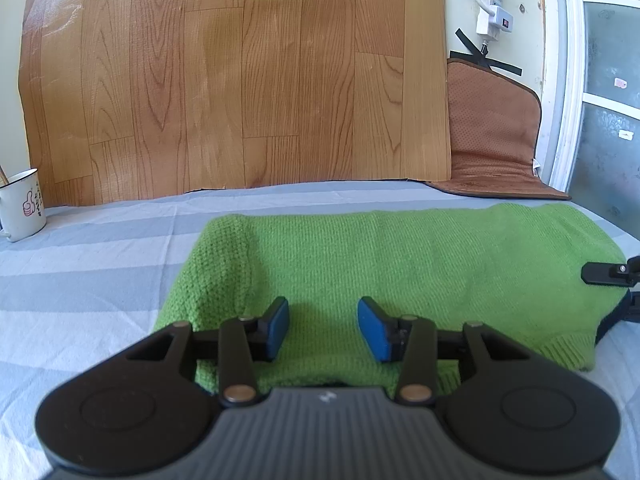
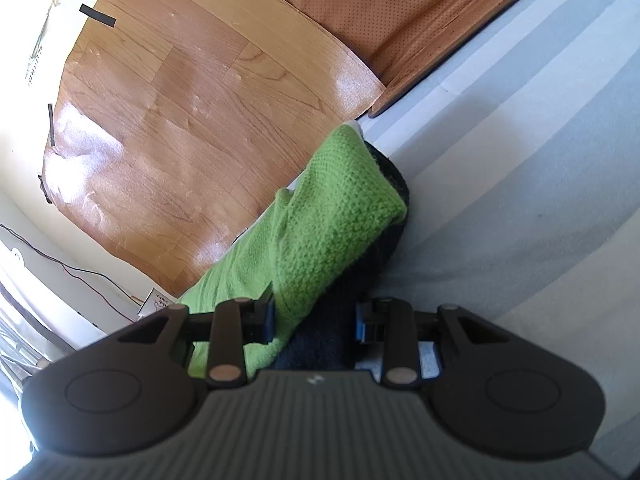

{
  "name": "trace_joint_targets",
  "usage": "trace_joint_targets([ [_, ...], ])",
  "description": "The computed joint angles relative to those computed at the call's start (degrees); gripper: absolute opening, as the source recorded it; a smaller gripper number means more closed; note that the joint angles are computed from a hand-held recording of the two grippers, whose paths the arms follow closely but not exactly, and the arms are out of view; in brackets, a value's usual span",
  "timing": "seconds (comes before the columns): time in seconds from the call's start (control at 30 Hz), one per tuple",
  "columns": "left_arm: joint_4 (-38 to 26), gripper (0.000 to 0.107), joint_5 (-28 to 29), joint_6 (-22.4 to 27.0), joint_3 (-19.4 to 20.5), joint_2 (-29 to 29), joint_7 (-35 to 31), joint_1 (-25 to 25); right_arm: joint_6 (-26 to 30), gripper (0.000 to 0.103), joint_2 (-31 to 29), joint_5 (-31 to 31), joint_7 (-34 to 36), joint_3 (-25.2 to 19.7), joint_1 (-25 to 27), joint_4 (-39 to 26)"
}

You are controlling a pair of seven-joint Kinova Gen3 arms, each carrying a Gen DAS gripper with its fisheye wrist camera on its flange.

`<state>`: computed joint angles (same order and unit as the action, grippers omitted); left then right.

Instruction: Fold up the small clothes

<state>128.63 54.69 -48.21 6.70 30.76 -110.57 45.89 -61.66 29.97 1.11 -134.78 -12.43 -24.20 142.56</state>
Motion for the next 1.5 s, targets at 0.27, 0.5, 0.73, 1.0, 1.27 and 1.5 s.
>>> trace_joint_targets([
  [0.27,0.02,0.041,-0.04,0.02,0.02,0.01,-0.01,-0.07,-0.10,0.036,0.11,0.41,-0.01,0.01,0.22,0.02],
  [0.5,0.12,0.045,-0.26,0.20,0.02,0.06,0.39,-0.34,-0.11,0.036,0.14,0.12,0.14,0.01,0.03,-0.02],
  [0.73,-0.02,0.048,0.08,0.60,-0.14,-0.04,0.09,-0.29,-0.12,0.036,0.13,0.05,0.21,0.03,-0.02,0.01],
  [1.0,-0.08,0.048,0.16,0.70,-0.12,-0.13,-0.07,-0.31,-0.28,0.036,0.15,-0.48,0.37,0.02,-0.37,0.09],
  [1.27,-0.08,0.048,0.19,0.62,-0.09,-0.07,-0.03,-0.27,-0.26,0.036,0.19,-0.30,0.43,0.04,-0.29,0.04],
  [1.5,-0.16,0.048,0.28,0.68,-0.10,-0.07,-0.16,-0.25,-0.18,0.036,0.16,-0.65,0.75,0.14,-0.47,0.11],
])
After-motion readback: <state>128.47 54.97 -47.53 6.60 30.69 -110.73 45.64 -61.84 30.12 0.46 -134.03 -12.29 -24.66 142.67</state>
